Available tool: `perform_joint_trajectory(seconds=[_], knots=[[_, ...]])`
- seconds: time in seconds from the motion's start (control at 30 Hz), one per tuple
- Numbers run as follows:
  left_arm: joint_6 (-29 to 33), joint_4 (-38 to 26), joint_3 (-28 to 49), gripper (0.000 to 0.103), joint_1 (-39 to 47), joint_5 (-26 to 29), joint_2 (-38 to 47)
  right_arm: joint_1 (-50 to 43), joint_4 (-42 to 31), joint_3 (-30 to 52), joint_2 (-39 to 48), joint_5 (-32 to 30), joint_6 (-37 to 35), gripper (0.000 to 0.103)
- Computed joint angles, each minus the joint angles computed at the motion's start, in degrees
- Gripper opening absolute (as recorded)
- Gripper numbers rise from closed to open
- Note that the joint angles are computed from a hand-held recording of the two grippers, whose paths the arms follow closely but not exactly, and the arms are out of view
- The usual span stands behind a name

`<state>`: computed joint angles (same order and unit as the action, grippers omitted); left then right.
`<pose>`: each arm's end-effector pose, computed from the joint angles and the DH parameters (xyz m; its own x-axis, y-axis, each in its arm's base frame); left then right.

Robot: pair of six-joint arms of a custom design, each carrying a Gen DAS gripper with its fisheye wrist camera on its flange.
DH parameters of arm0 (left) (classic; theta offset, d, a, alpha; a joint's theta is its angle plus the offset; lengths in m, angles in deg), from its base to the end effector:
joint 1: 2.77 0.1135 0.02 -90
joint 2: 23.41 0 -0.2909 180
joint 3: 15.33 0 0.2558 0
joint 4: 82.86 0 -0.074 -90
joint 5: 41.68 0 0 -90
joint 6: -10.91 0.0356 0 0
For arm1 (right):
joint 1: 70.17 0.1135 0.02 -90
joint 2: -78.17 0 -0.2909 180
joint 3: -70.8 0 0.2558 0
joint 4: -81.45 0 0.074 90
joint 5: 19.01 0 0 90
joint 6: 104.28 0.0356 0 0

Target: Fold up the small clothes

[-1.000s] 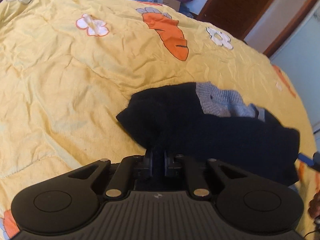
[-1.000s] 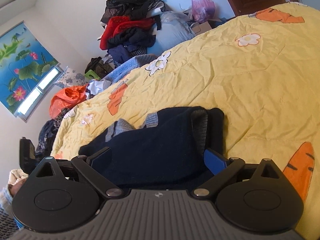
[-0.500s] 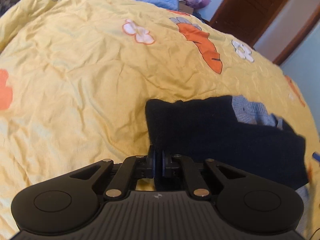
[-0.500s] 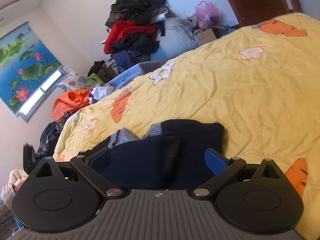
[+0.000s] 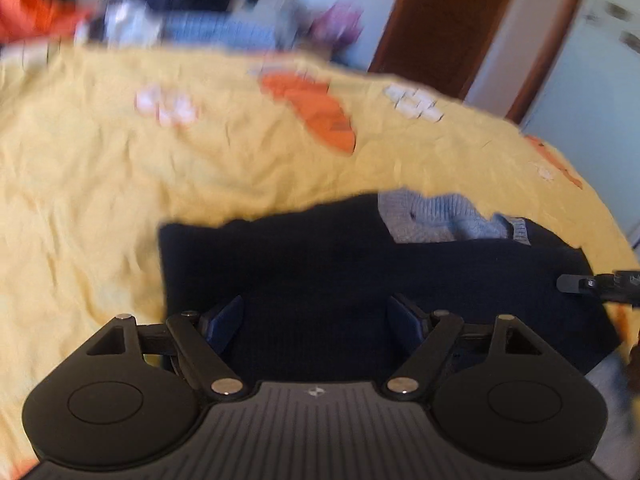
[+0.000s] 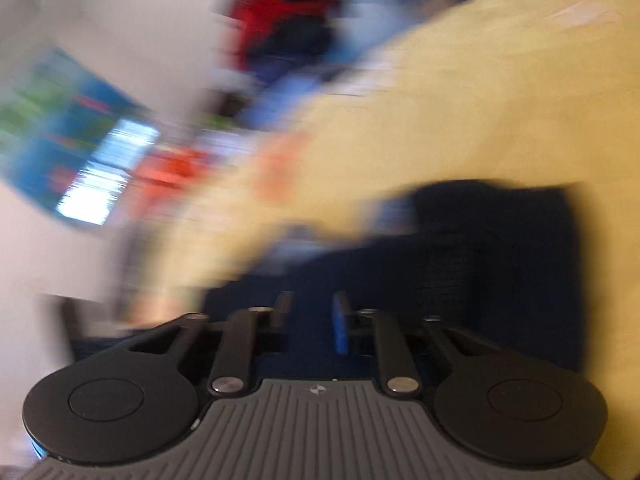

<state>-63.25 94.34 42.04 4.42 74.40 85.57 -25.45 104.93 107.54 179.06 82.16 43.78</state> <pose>0.3345 0.0264 0.1019 -0.7376 0.1541 -0.6575 0.3563 0.9159 -0.1851 0.1961 0.1845 0.0980 -0.7422 0.4367 -0.5084 0.0830 0.8126 0.5769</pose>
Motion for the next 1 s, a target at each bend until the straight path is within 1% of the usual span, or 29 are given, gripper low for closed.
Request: perform_joint_trajectory(seconds=[0.07,0.1,0.13,0.17,0.2,0.23,0.27,0.3,0.33,0.37,0.4,0.43,0.47,0.5,0.53,0.57,0.6,0.63,0.67,0.7,0.73,0.77,0.8,0.83,0.87,0.9,0.93,0.97,1.0], knots=[[6.87,3.86,-3.14,0.081,0.99,-3.41,-0.81,-4.18,20.52,-9.81,4.70,-6.80,3.35,0.000],[8.39,4.28,-3.51,0.081,2.78,-1.99,-0.73,-4.48,21.94,-11.81,3.84,-7.23,4.28,0.000],[8.67,2.24,-2.71,0.081,4.46,-1.09,-1.13,-3.47,17.00,-11.69,0.09,-5.92,3.51,0.000],[6.90,-0.43,-1.62,0.080,5.45,-2.83,-2.14,-1.46,7.58,-9.95,-5.32,-3.25,2.16,0.000],[3.88,-2.17,-1.00,0.080,6.54,-4.42,-3.27,0.96,-1.47,-7.71,-9.85,0.22,1.29,0.004],[2.51,-4.02,-0.74,0.080,8.81,-1.32,-4.60,3.02,-6.23,-6.45,-12.65,2.90,0.76,0.021],[2.63,-6.37,-0.44,0.080,11.66,5.18,-5.59,4.18,-7.72,-6.12,-14.49,4.00,0.63,0.023],[3.03,-9.01,-0.26,0.081,13.61,10.90,-6.40,4.38,-4.61,-6.80,-14.46,3.32,0.51,0.022],[3.81,-11.39,-0.43,0.083,14.30,14.61,-7.17,4.93,-2.08,-7.06,-14.09,2.61,0.39,0.022],[4.04,-11.18,-1.80,0.084,13.89,15.95,-8.34,5.41,-0.74,-6.68,-13.12,1.97,-0.28,0.022],[3.10,-8.23,-4.01,0.085,12.36,15.00,-9.22,6.07,0.21,-5.64,-11.56,1.71,-1.11,0.022],[2.95,-7.51,-4.61,0.085,10.49,12.71,-8.67,6.22,1.23,-4.98,-9.98,1.03,-1.71,0.022],[2.56,-7.42,-4.43,0.085,8.35,9.70,-6.89,6.57,-0.53,-3.23,-8.16,0.93,-1.39,0.022],[2.03,-4.83,-4.94,0.085,7.11,7.32,-4.34,6.46,-5.22,-0.97,-6.86,1.29,-0.96,0.022],[3.69,1.40,-8.33,0.085,7.18,7.22,-4.54,6.89,-7.73,0.15,-4.92,2.85,-1.73,0.001],[6.49,3.32,-9.96,0.086,6.37,5.07,-5.02,7.47,-4.21,-1.62,-3.44,5.19,-2.07,0.000],[8.58,4.12,-11.08,0.086,5.47,2.05,-5.94,6.52,3.16,-5.02,-2.07,3.38,-0.12,0.000],[8.99,5.06,-11.91,0.088,4.65,-1.52,-6.83,5.18,5.90,-6.92,-2.34,1.21,2.41,0.000],[7.59,3.42,-11.39,0.091,4.09,-5.68,-7.56,5.07,3.21,-7.15,-4.64,1.02,3.82,0.000],[6.18,-1.50,-9.63,0.089,5.84,-4.83,-8.29,6.38,-3.03,-6.20,-8.08,2.70,4.47,0.000],[5.94,-5.97,-8.91,0.089,9.13,-0.54,-10.11,8.53,-9.22,-5.43,-12.05,4.19,5.14,0.016],[6.61,-9.62,-9.48,0.090,12.42,5.09,-12.64,11.83,-14.85,-5.22,-16.35,6.78,6.62,0.025],[9.04,-14.06,-10.58,0.090,15.98,11.72,-15.36,16.84,-18.44,-6.02,-20.71,10.92,8.43,0.054],[13.52,-19.69,-11.65,0.091,19.40,17.91,-17.58,22.86,-19.96,-7.24,-24.26,15.56,10.57,0.079],[18.84,-25.09,-13.33,0.096,22.21,23.11,-19.45,29.70,-20.61,-8.24,-25.96,20.19,13.60,0.086],[23.62,-28.73,-15.91,0.100,24.87,26.91,-20.53,35.86,-21.97,-7.84,-25.69,23.38,16.37,0.085],[30.35,-33.50,-17.90,0.103,26.67,28.45,-20.16,40.49,-26.28,-5.03,-23.30,25.41,18.97,0.082],[33.57,-34.26,-20.25,0.103,26.18,26.55,-20.35,44.65,-33.73,-0.59,-19.71,28.49,21.87,0.082],[31.92,-29.45,-24.71,0.103,24.76,21.70,-22.58,47.40,-41.42,4.22,-15.47,30.53,23.57,0.082]])
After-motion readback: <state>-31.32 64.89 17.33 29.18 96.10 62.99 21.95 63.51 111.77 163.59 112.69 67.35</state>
